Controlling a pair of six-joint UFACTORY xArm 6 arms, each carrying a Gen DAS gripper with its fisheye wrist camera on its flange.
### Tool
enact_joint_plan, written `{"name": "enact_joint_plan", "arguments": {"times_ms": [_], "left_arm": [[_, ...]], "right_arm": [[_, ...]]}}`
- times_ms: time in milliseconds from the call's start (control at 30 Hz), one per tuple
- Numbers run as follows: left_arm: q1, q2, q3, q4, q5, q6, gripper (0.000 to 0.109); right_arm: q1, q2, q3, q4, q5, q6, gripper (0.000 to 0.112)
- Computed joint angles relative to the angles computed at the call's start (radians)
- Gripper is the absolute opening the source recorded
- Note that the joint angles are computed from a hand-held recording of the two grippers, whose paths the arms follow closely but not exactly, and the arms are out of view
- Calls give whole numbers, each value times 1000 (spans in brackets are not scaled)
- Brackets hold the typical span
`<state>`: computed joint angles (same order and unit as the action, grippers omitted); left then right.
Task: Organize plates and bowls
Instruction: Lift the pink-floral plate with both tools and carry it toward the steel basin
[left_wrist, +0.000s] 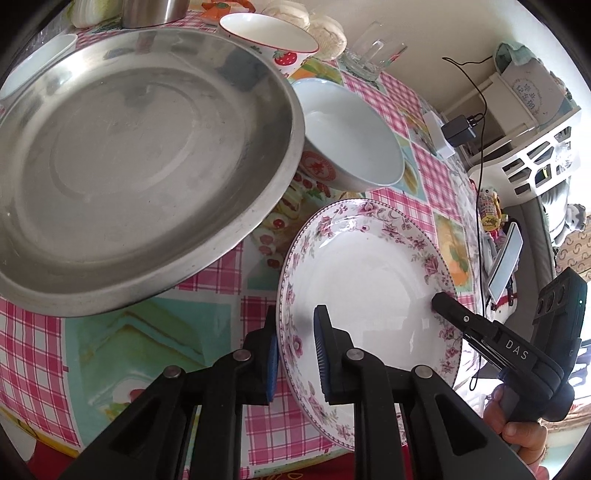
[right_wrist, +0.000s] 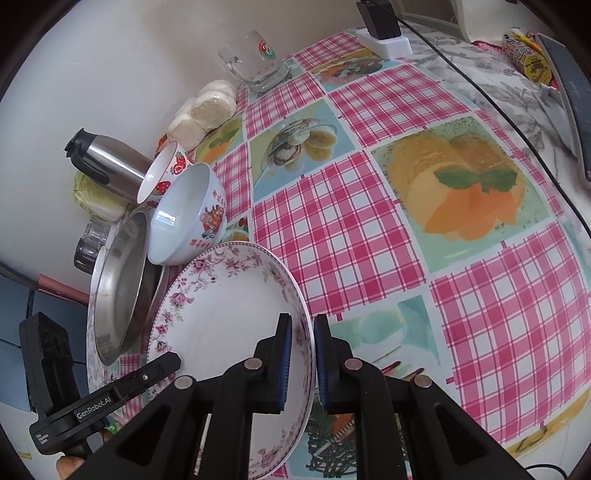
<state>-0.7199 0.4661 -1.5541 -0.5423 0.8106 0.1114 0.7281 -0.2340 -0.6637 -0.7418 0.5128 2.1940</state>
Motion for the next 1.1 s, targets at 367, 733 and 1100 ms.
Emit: {"name": "enact_joint_plan", "arguments": {"times_ms": [367, 733, 1100], "left_arm": [[0, -40, 23, -42, -11, 78, 18], [7, -62, 7, -83, -57, 128, 18], [66, -16, -101, -123, -61, 140, 18]], "right_arm": [[72, -76, -7, -86, 136, 89, 13], [93, -84, -62, -152, 205, 104, 13], [27, 17, -210, -130, 188, -48, 13]]}}
